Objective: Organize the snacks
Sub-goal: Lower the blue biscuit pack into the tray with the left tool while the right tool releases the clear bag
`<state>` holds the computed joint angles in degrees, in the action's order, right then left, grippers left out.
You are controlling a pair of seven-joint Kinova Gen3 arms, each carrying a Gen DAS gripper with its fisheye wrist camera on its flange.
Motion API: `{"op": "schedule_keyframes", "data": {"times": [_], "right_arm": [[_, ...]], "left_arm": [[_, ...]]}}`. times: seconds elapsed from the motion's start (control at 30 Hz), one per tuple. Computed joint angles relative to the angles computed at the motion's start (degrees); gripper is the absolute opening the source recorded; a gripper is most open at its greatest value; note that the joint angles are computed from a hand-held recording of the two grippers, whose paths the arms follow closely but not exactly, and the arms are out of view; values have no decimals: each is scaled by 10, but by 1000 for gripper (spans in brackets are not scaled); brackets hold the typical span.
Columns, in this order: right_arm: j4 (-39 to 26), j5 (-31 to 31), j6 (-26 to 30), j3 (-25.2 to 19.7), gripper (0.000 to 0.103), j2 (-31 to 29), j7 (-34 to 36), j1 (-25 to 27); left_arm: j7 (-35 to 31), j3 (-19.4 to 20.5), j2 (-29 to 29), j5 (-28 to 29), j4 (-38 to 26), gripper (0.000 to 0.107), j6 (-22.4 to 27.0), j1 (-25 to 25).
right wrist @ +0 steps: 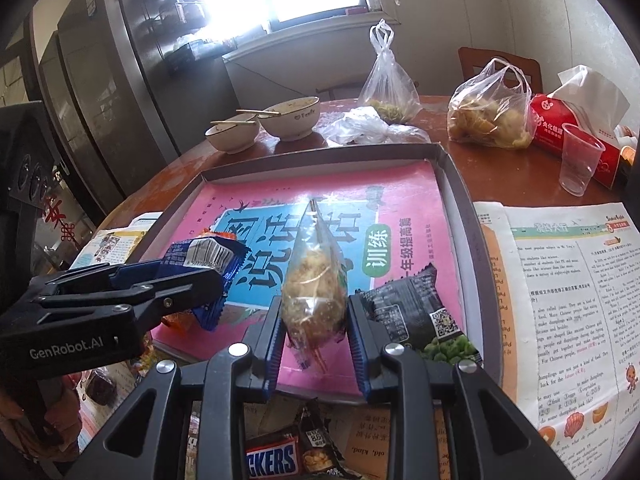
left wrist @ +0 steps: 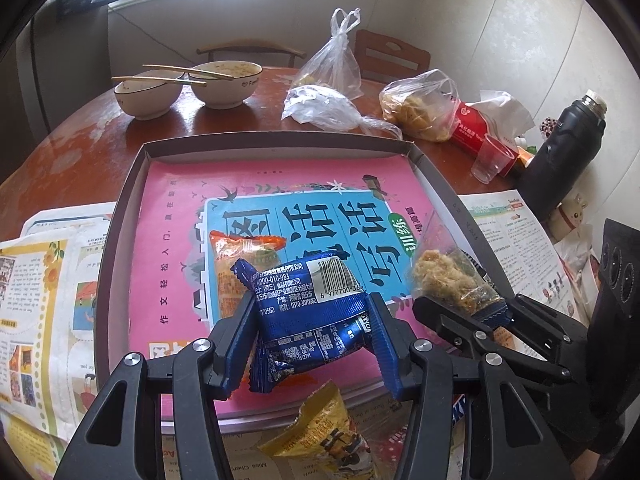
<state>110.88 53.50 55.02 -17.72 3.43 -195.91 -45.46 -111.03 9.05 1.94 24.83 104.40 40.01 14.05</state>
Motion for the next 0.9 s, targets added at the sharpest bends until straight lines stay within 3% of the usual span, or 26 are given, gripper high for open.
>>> {"op": "schedule_keyframes", "data": {"times": [0.9], "right_arm": [[34, -1, 0, -34, 32, -39, -38, 8]], "left_arm": [[2, 0, -12, -3, 12, 57, 3, 7]]}}
